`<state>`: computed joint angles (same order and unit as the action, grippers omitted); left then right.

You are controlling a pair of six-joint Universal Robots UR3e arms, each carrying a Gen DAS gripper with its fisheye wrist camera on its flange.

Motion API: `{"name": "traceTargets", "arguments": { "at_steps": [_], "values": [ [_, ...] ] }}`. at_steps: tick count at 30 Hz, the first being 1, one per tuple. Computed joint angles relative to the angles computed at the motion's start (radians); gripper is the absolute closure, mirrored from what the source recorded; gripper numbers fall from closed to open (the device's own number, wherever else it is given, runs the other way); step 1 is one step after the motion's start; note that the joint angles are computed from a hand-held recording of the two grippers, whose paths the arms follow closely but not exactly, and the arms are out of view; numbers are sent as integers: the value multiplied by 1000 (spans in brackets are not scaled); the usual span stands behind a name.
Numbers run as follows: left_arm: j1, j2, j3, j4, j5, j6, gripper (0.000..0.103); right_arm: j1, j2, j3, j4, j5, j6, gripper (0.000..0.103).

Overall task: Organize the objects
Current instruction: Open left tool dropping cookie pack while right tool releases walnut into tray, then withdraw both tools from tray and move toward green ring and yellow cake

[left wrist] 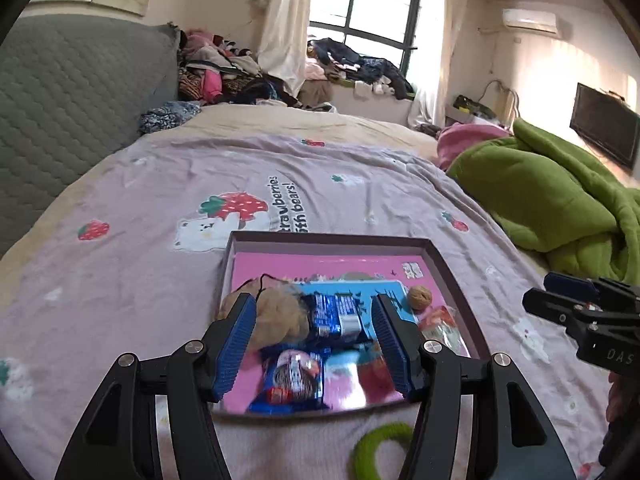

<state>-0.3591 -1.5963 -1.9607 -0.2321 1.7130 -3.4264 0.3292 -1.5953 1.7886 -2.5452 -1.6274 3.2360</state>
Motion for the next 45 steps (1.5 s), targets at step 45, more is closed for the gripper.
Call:
{"name": "traceTargets", "arguments": {
  "at_steps": [45],
  "values": [
    [-631, 218, 184, -784, 494, -495, 41, 322, -625, 207, 360, -212, 206, 46]
  ]
}}
